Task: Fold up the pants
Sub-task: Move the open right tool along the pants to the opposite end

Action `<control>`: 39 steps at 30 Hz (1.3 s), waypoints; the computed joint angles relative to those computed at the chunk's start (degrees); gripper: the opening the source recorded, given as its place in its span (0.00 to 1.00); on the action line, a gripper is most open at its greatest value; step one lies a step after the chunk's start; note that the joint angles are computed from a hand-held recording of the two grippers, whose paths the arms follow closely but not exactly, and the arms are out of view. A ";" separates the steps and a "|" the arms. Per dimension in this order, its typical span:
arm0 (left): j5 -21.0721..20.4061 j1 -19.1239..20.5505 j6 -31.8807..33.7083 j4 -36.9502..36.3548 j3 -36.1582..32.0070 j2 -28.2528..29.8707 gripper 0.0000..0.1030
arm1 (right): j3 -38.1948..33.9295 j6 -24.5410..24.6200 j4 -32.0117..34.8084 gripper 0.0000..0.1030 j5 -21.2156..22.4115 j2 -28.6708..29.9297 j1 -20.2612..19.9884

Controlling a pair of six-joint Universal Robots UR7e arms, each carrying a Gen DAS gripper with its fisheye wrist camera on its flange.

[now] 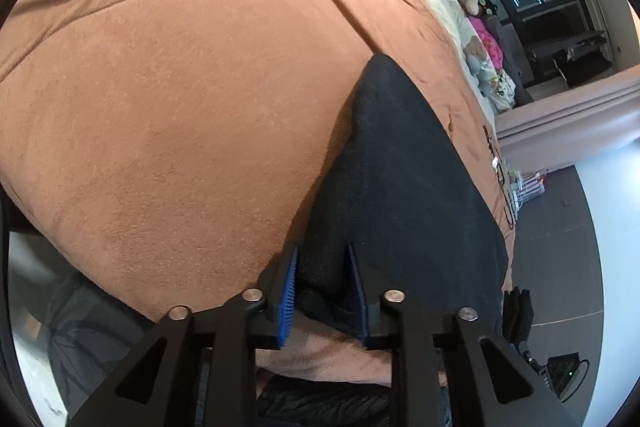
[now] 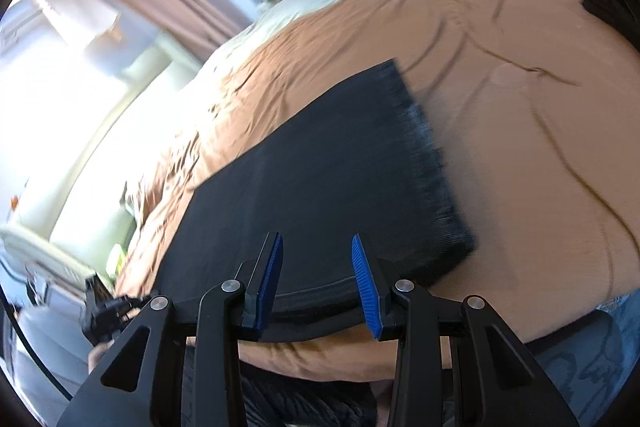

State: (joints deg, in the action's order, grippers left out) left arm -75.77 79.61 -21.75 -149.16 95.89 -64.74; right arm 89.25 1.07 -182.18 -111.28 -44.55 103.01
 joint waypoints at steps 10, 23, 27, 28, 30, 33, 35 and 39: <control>-3.83 1.40 -0.99 -3.61 1.03 0.59 0.41 | -12.15 -1.35 7.10 0.33 -9.45 9.44 3.61; -5.92 2.14 0.28 -7.04 0.97 1.90 0.41 | -32.67 -3.40 22.48 0.33 -12.16 22.36 6.05; -6.26 2.24 0.41 -7.37 1.10 1.88 0.41 | -39.15 -4.26 26.77 0.33 -12.93 26.29 6.35; -6.30 2.24 0.45 -7.46 1.17 1.85 0.41 | -40.19 -4.73 27.15 0.33 -13.25 26.99 6.41; -6.54 2.33 0.56 -7.55 1.44 1.63 0.41 | -43.06 -5.89 28.20 0.33 -13.87 28.87 6.48; -6.79 2.41 0.74 -8.67 2.38 1.23 0.41 | -44.73 -6.56 29.31 0.33 -14.44 30.30 6.28; -6.49 2.25 1.28 -9.39 3.00 1.00 0.41 | -44.30 -7.25 29.65 0.33 -14.78 30.32 6.31; -6.44 2.13 1.27 -10.46 3.80 0.69 0.41 | -43.05 -7.64 30.64 0.33 -15.15 29.92 6.56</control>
State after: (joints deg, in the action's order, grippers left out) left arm -82.21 81.73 -20.48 -159.62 99.70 -64.05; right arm 46.20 -6.57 -151.54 -126.43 -14.63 109.58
